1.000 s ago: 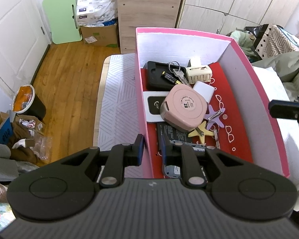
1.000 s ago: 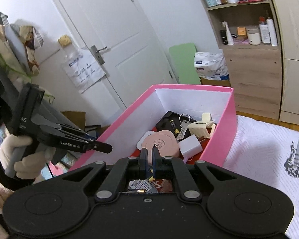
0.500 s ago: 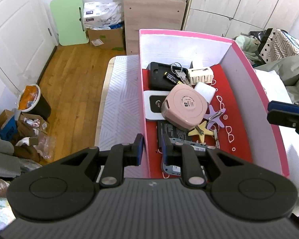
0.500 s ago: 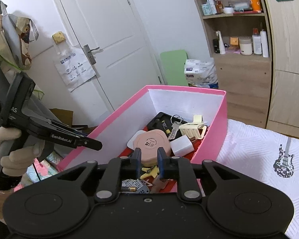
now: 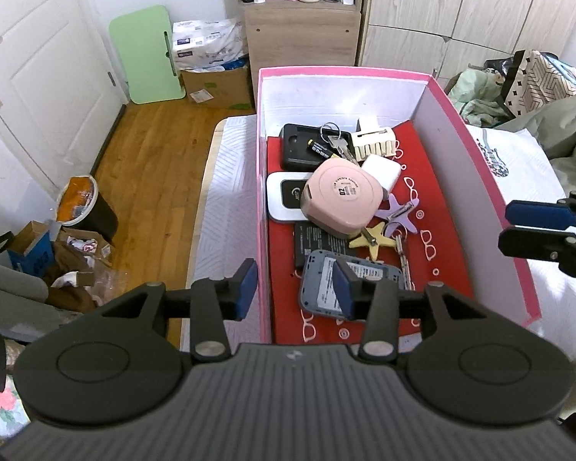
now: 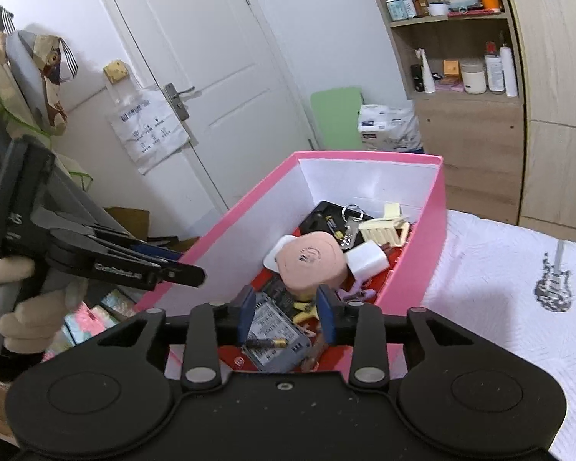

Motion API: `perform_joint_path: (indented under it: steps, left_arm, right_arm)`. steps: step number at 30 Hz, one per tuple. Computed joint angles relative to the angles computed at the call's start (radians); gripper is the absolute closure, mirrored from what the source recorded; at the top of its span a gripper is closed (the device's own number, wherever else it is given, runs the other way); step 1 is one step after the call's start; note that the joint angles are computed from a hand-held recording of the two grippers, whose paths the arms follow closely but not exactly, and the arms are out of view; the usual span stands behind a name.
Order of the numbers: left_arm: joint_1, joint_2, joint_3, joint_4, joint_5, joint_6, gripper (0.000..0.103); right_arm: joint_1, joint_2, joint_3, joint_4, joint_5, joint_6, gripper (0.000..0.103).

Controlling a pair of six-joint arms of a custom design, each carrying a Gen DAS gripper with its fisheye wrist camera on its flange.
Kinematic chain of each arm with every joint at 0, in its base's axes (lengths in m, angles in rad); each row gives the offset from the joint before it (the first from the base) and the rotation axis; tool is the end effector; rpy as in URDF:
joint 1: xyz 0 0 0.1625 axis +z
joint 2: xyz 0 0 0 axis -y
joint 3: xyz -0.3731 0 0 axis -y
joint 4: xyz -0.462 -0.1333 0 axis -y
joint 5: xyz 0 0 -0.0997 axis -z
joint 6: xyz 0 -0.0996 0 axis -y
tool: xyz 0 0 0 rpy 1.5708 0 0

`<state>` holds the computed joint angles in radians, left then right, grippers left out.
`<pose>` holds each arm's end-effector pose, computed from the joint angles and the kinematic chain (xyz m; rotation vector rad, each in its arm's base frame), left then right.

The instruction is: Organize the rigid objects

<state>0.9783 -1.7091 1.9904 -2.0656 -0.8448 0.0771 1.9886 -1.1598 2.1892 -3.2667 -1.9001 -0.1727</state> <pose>-0.1169 -0.5308 0.3521 0.7102 2.3447 -0.4906 0.3049 -0.4377 0.0962 0.6449 -2.6605 0.9945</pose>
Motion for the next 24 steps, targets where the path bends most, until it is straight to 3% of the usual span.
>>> perform_joint_path:
  steps: [5,15,16,18,19,21,24]
  left_arm:
    - [-0.024,-0.040,0.002,0.093,-0.042,-0.060,0.052]
    - [-0.098,-0.131,0.083,0.138,-0.066,-0.123,0.035]
    - [-0.106,-0.141,0.091,0.136,-0.071,-0.132,0.033]
    - [-0.121,-0.158,0.109,0.128,-0.070,-0.135,0.031]
    - [-0.130,-0.168,0.120,0.122,-0.065,-0.140,0.028]
    - [-0.146,-0.187,0.144,0.105,-0.049,-0.148,0.019]
    - [-0.169,-0.217,0.176,0.088,-0.023,-0.154,0.014]
  right_arm:
    - [0.017,-0.025,0.028,-0.023,-0.024,0.007,0.053]
    - [0.071,-0.066,0.072,-0.030,-0.146,0.042,0.028]
    - [0.084,-0.064,0.070,-0.029,-0.186,0.052,0.023]
    - [0.114,-0.051,0.058,-0.019,-0.283,0.091,0.000]
    - [0.123,-0.052,0.056,-0.002,-0.318,0.102,0.000]
    - [0.118,-0.080,0.068,0.040,-0.308,0.095,0.000]
    - [0.116,-0.118,0.092,0.053,-0.299,0.119,0.000]
